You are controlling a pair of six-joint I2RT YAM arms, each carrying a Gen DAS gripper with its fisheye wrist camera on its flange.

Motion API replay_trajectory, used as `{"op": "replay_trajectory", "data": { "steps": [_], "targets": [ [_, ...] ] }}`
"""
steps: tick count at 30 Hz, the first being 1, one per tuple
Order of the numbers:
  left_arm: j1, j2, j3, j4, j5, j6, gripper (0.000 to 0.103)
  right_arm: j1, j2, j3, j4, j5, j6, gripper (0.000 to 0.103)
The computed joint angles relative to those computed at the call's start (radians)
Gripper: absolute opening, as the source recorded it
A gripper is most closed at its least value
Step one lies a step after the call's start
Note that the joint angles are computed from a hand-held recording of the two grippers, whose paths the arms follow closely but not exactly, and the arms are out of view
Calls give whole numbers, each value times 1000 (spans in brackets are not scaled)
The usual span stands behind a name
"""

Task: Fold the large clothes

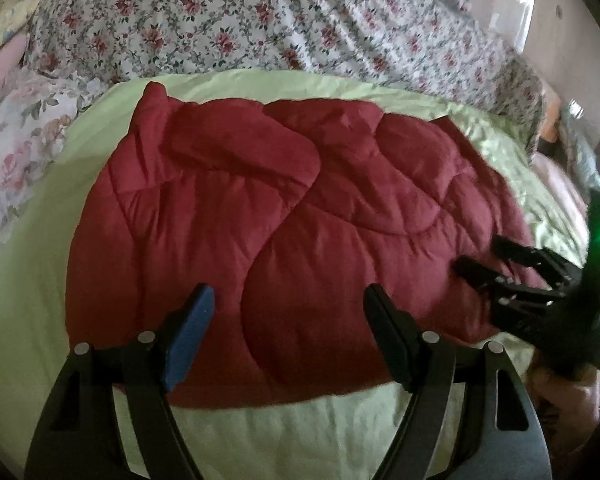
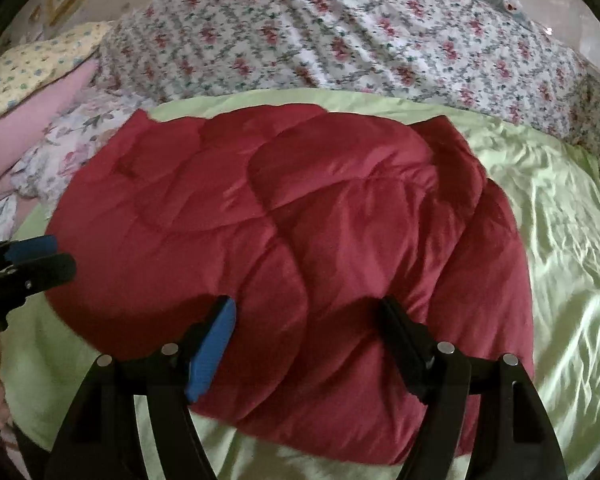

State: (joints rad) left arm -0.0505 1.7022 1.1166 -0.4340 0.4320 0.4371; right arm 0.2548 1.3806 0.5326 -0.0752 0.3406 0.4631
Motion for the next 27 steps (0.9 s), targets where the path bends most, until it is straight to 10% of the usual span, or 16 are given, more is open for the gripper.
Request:
{"op": "replay_trajectory", "data": {
  "steps": [18, 27],
  "targets": [
    [-79, 193, 88, 88, -109, -76, 91, -69, -42, 9, -1, -35, 0, 75],
    [-78, 198, 96, 83, -107, -73, 91, -192, 177, 151, 50, -95, -73, 77]
  ]
}}
